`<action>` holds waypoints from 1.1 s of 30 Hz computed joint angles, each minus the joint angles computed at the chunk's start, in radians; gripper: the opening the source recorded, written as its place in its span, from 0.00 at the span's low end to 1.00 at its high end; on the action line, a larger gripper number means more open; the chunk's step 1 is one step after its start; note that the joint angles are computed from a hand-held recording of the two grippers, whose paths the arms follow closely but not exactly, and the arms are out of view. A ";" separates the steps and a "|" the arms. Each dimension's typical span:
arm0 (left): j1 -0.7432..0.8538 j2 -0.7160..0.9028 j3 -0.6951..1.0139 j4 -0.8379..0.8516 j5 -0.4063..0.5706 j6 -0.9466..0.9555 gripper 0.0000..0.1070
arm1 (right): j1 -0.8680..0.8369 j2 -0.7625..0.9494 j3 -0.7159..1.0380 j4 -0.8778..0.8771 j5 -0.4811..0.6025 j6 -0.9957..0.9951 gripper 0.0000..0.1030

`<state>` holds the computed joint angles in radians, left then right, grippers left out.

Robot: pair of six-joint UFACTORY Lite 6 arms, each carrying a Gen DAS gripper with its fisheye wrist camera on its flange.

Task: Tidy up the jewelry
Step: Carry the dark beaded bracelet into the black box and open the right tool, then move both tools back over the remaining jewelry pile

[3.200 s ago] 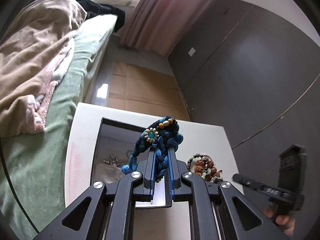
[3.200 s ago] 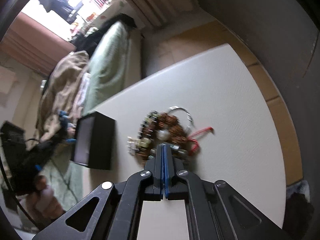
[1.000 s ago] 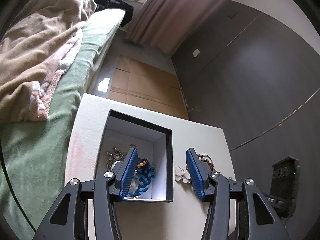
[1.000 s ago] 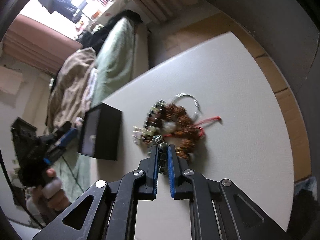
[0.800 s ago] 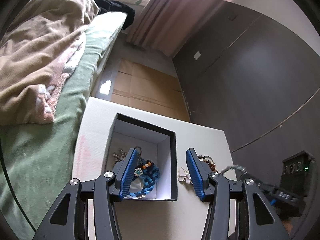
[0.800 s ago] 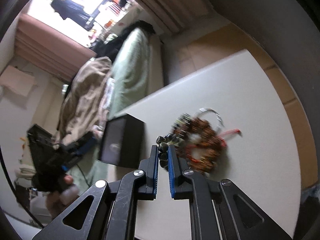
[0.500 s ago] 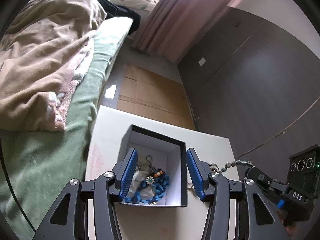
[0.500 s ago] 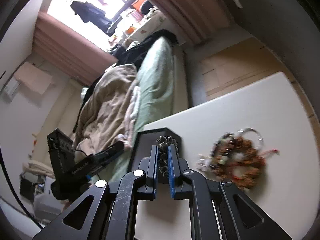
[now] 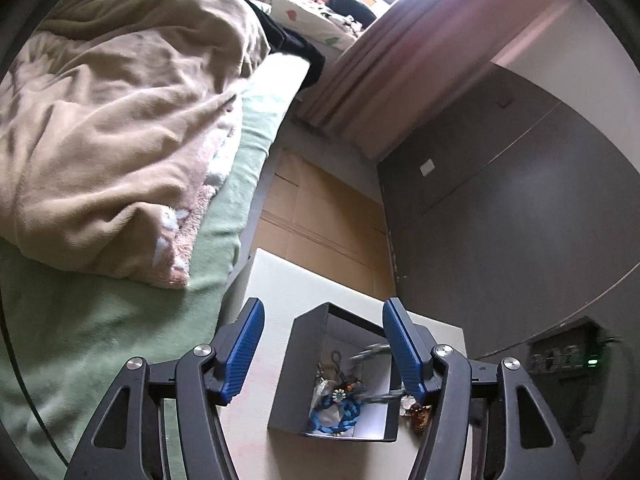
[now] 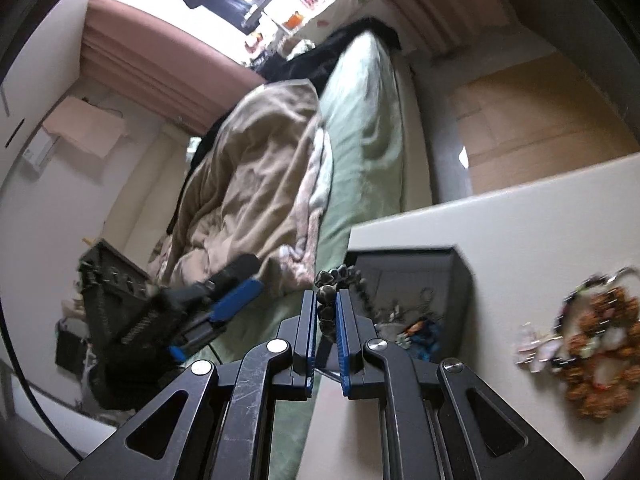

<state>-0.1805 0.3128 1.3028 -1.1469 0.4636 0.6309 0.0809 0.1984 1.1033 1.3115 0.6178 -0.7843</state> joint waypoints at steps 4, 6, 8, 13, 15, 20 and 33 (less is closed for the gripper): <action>-0.019 0.003 0.011 0.035 -0.003 -0.016 0.58 | 0.021 0.086 0.051 -0.126 -0.033 0.139 0.22; -0.032 -0.008 0.006 0.047 -0.012 -0.018 0.58 | 0.012 0.035 0.014 -0.163 -0.072 0.161 0.42; -0.044 -0.010 0.002 0.046 -0.025 -0.017 0.58 | -0.007 -0.044 -0.039 -0.184 -0.106 0.164 0.55; -0.082 -0.035 -0.028 0.029 -0.061 -0.015 0.59 | -0.103 -0.220 -0.147 -0.225 -0.102 0.182 0.55; -0.105 -0.047 -0.041 0.030 -0.084 -0.022 0.58 | -0.142 -0.291 -0.180 -0.311 -0.115 0.253 0.55; -0.172 -0.056 -0.048 0.082 -0.134 -0.081 0.58 | -0.260 -0.429 -0.239 -0.551 -0.084 0.416 0.55; -0.427 0.002 0.002 0.385 -0.221 -0.368 0.58 | -0.615 -0.471 -0.302 -0.490 0.120 0.233 0.55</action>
